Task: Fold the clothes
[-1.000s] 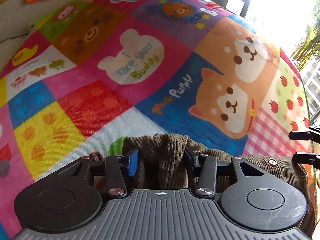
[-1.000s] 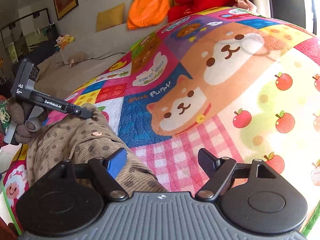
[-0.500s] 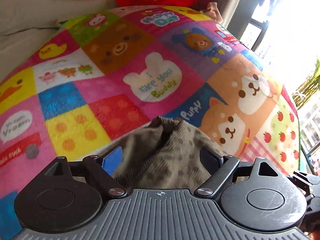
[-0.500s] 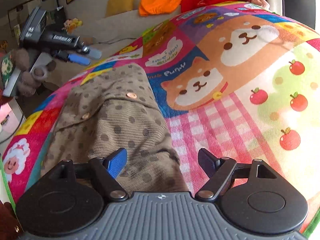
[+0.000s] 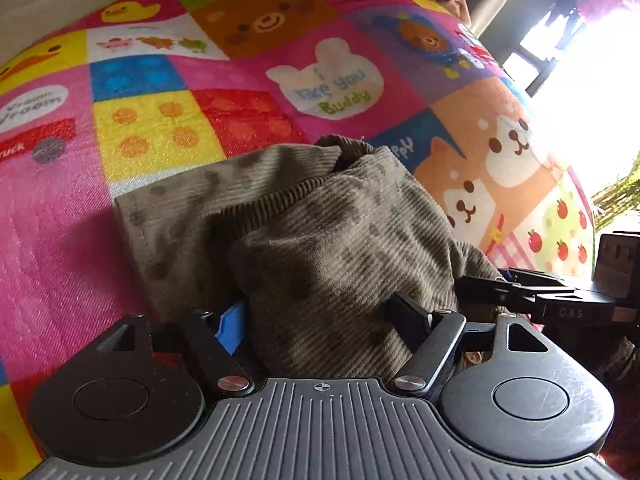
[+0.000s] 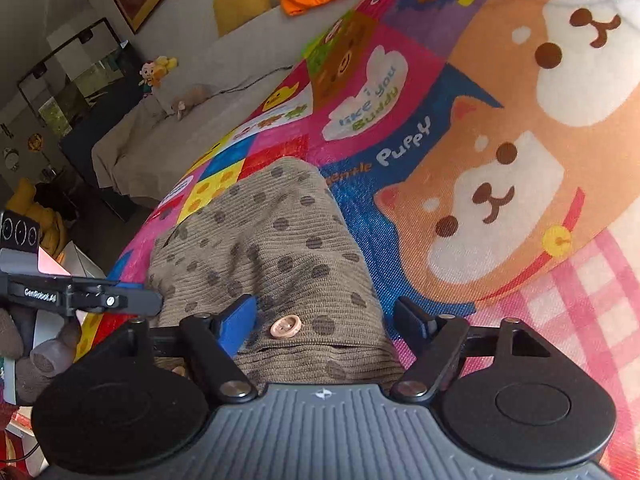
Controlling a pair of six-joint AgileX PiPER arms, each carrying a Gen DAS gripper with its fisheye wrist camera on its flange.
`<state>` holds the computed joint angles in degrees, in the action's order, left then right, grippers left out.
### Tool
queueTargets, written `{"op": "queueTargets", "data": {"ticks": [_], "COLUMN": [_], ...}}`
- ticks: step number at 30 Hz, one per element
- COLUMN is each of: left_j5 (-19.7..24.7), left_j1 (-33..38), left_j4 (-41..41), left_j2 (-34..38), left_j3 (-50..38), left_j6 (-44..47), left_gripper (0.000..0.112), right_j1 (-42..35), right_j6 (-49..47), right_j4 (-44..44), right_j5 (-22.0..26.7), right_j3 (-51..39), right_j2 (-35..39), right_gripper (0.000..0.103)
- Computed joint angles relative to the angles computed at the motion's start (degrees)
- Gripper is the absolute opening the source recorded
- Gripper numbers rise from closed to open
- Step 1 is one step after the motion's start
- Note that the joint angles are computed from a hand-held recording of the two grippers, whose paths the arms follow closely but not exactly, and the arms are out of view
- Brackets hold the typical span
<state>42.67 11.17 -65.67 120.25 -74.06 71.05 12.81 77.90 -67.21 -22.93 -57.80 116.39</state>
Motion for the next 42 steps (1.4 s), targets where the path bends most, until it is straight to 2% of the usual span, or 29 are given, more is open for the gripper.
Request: {"op": "queueTargets", "data": {"ticks": [3,7,11,14,16,17,20,23,26,29,33,35,38,40,42], "left_j5": [-1.59,-3.22,-5.27,-6.02,-5.98,-6.00,-5.37,-2.80,0.57,3.87,8.10,9.53,8.85,6.41,3.66], "left_j1": [-2.99,-8.17,-12.62,-13.14,-12.18,-11.48,-8.37,-4.96,-2.22,-0.96,-0.08,0.26,-0.09,-0.65,-0.47], "left_j4": [-0.23,1.64,3.83,4.35,2.88,1.80,-3.77,-10.11,-14.85,-17.04,-16.41,-15.17,-12.46,-11.55,-13.18], "left_j2": [3.01,7.99,10.69,9.51,7.71,6.56,1.94,-3.48,-9.00,-13.67,-18.60,-19.98,-20.08,-19.66,-21.00], "left_j3": [-5.20,-14.30,-20.39,-19.48,-16.65,-14.76,-7.18,1.12,8.96,16.03,25.08,29.06,33.35,36.15,39.77], "left_j6": [1.14,-1.82,-2.72,-2.98,-1.35,-0.03,6.21,13.94,21.88,28.65,36.52,40.11,42.56,43.71,47.66], "left_gripper": [0.060,0.059,0.058,0.060,0.065,0.067,0.073,0.078,0.084,0.087,0.089,0.092,0.093,0.094,0.094], "right_j1": [0.33,-1.93,-3.61,-4.35,-4.87,-5.12,-4.44,-2.72,4.72,13.90,24.05,29.49,34.42,36.97,40.76], "right_j6": [-9.95,-18.52,-23.91,-29.97,-33.46,-35.22,-40.54,-42.28,-46.66,-51.36,-55.55,-62.63,-73.57,-84.25,-93.81], "right_j4": [9.36,21.39,31.08,36.11,38.60,39.90,45.08,49.14,60.89,71.62,79.38,87.57,98.56,108.52,119.48], "right_j5": [-0.41,-3.16,-3.51,-4.70,-4.99,-4.99,-4.66,-6.99,-13.27,-16.60,-19.07,-18.69,-15.95,-14.59,-14.88], "right_j3": [2.95,7.35,11.18,16.47,20.47,22.41,27.69,32.64,37.39,39.16,40.72,41.56,43.37,43.99,45.11], "right_j2": [-1.61,-3.55,-5.53,-10.28,-13.88,-15.69,-18.63,-18.70,-16.90,-17.02,-17.58,-19.10,-23.59,-25.85,-28.67], "right_gripper": [0.037,0.024,0.025,0.032,0.044,0.046,0.047,0.047,0.046,0.045,0.045,0.045,0.046,0.053,0.053]}}
